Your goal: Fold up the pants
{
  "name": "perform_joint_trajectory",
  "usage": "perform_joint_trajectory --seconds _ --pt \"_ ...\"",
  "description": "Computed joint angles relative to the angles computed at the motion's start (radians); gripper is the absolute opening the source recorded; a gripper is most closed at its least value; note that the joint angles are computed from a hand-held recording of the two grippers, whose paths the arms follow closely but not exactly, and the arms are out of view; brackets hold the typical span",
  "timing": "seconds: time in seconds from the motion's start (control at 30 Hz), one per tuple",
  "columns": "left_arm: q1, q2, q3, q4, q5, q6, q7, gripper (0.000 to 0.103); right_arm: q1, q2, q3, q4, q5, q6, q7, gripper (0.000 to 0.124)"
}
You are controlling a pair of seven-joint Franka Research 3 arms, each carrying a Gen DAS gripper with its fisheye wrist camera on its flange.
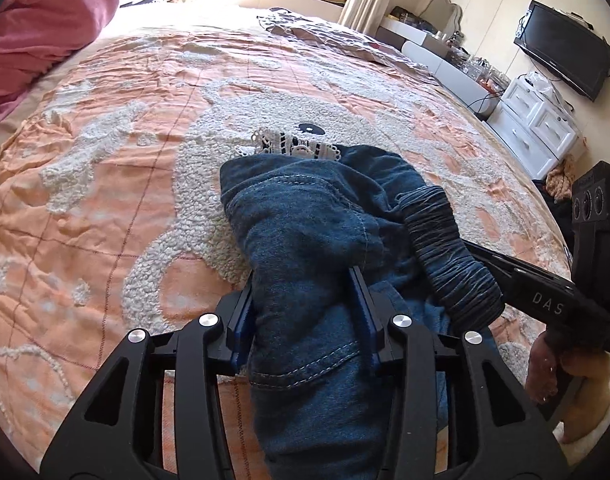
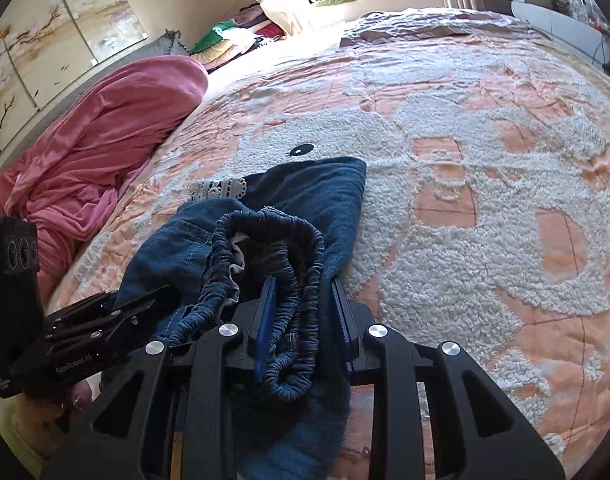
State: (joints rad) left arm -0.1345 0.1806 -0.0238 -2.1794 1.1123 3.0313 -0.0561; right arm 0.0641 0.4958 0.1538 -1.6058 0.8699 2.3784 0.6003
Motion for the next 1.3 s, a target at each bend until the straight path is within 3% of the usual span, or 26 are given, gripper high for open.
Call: perform_joint_trajectory --seconds 0.37,0.53,0.8,1.3 --pt "0.003 -0.010 -0.015 -0.008 -0.009 -0.052 0.012 0.047 0.009 0.014 -0.011 -0.012 -0.049 0.044 0.071 0.043" --pt "0.004 -0.019 -0.012 -0.011 0.022 -0.045 -0.021 0.051 0.000 -0.014 0.001 -0.052 -0.020 0.094 0.032 0.056" --pt "0.016 -0.056 -0.025 -0.031 0.113 -0.029 -0.107 0.061 -0.010 -0.059 0.003 -0.101 0.028 0.126 -0.030 0.065" --pt "0.053 -0.136 -0.088 -0.076 0.188 -0.087 -0.181 0.082 0.003 -0.127 -0.006 -0.170 0.118 0.183 -0.159 0.088"
